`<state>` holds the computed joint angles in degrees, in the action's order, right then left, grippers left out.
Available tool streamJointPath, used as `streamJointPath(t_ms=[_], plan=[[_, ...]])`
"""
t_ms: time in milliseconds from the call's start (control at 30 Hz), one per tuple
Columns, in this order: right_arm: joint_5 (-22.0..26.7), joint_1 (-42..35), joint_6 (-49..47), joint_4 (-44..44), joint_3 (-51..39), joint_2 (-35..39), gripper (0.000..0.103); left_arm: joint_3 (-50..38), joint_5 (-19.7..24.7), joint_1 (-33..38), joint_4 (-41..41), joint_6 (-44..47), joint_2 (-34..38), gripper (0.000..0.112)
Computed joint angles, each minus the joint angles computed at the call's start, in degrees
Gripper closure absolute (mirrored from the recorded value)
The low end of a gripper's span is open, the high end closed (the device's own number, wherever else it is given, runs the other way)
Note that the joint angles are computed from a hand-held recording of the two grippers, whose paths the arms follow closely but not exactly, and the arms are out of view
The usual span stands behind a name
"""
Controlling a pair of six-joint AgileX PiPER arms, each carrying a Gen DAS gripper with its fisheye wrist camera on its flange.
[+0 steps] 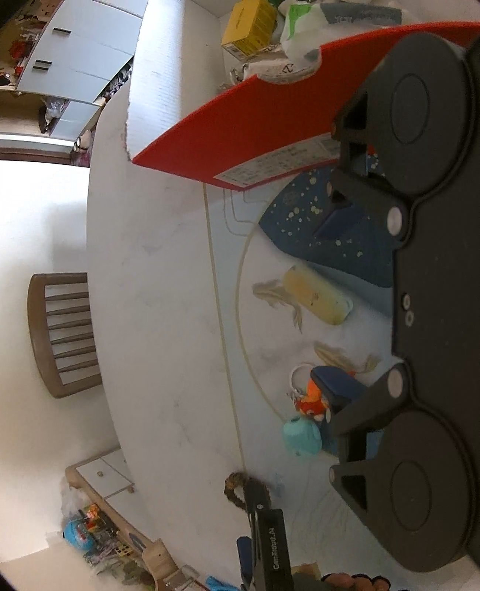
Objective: Organize objects
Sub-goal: 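Move the left tool to the brown hair tie while the right tool approaches the yellow corn toy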
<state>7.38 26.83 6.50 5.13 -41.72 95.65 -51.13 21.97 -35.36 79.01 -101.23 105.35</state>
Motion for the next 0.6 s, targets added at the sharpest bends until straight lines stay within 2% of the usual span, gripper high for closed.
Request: streamJointPath(t_ms=[267,400,500,600], plan=[[0.2,0.1,5.0,-4.9,-2.1,3.4,0.037,-0.9,-1.4,1.0,1.8,-2.0,2.3,0.01],[0.8,-0.5,-1.2,1.3,-2.8,4.3,0.044,-0.8,-2.1,1.2,3.0,-3.6,2.6,0.01],[1.3,-0.7,-3.4,3.3,-3.3,4.9,0.047,-0.7,-3.0,1.7,2.5,-3.2,2.6,0.018],[1.0,-0.3,-1.5,1.1,-3.3,4.9,0.052,-0.7,-2.3,1.5,2.5,-3.1,2.8,0.024]])
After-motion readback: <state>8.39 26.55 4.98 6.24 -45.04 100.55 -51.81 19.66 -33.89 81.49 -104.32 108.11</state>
